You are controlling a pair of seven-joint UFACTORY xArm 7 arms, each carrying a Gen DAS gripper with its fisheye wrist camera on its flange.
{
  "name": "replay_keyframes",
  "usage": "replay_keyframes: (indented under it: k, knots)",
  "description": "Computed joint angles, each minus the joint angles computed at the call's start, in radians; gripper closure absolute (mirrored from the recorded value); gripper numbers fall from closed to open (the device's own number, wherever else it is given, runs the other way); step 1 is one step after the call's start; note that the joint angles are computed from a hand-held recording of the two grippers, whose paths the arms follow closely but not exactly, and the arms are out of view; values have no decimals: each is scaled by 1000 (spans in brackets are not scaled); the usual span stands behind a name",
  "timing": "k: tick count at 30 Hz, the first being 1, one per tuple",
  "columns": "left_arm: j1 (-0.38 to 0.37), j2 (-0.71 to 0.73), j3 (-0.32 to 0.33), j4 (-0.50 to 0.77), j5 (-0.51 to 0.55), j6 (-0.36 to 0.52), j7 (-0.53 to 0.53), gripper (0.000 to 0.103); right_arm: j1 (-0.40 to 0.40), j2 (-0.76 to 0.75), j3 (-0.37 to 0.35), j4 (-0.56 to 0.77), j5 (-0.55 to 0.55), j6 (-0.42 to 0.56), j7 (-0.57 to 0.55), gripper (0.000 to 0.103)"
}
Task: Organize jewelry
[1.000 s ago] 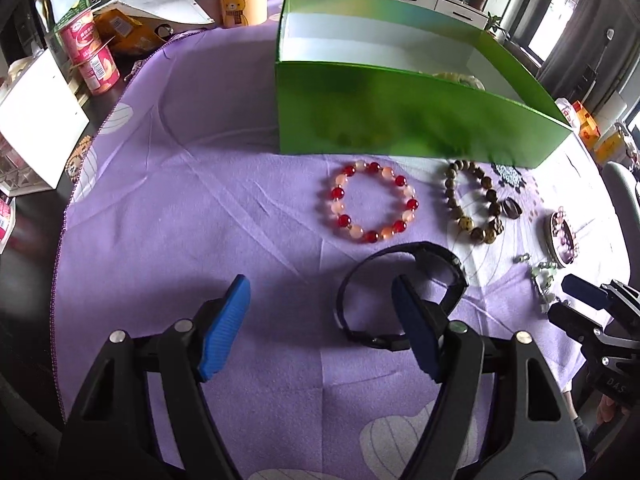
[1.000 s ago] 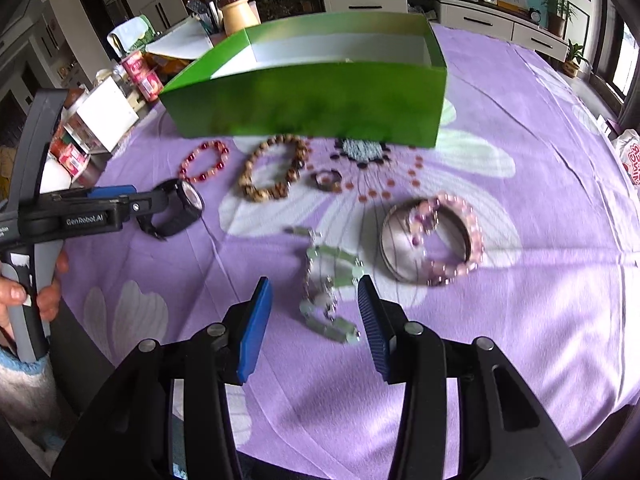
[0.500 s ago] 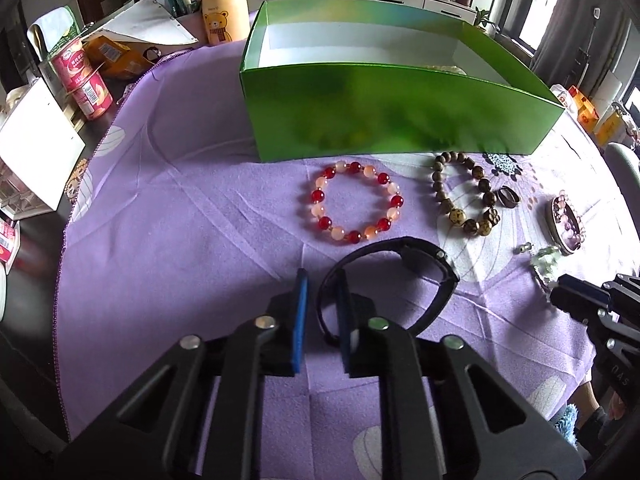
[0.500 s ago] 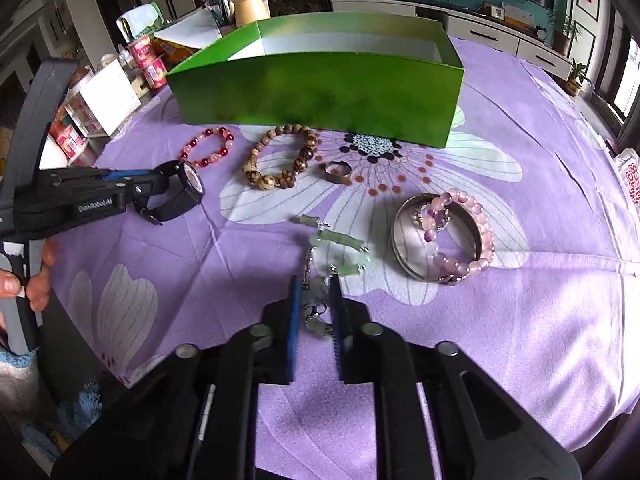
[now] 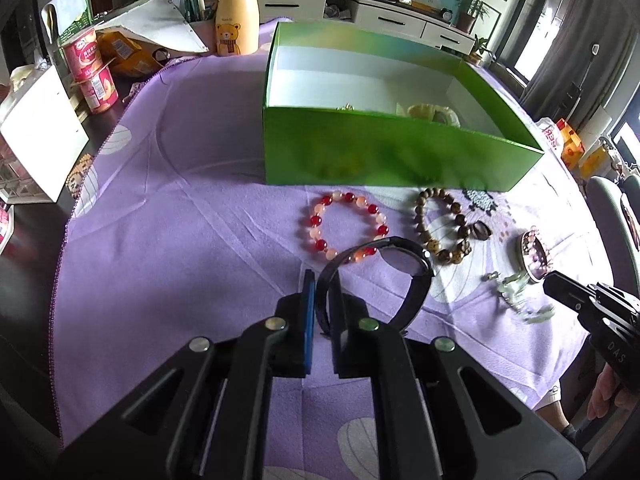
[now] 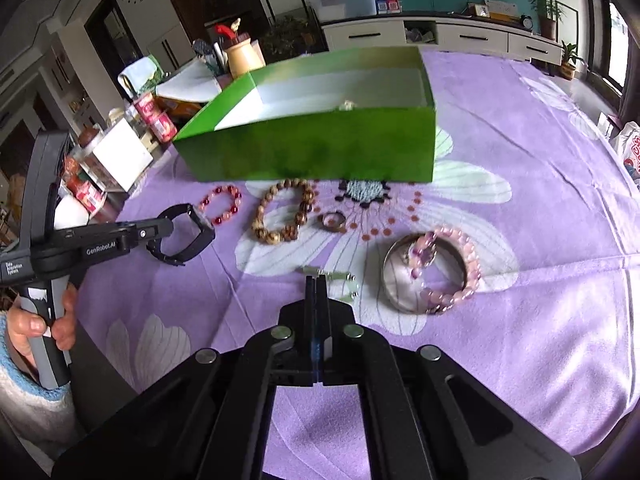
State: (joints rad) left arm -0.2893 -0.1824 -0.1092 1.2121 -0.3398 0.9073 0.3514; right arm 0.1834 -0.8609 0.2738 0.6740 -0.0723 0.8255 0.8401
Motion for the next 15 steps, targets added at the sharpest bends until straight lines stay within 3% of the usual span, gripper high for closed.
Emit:
replay_keyframes:
  k: [6,7,8,10,15]
  knots:
    - [-3,-7,3,12,-17,8,4,97,8,8,-37,1,30,21,-10,102]
    - [-3,-6,5,13,-19,10,6,97,25,4,-54,-8,55,20,-18,93]
    - [-3,-6,5,13,-20,11,8,97,29,-3,-55,-14,64,24,-18,74]
    - [-3,-5,5,12,-22,16,13,96,26,-12,-41,-15,64,58,-14,59]
    - [-4,-2,3,7,-26,19,13,96,71,-9,-42,-24,98,104,-51,59]
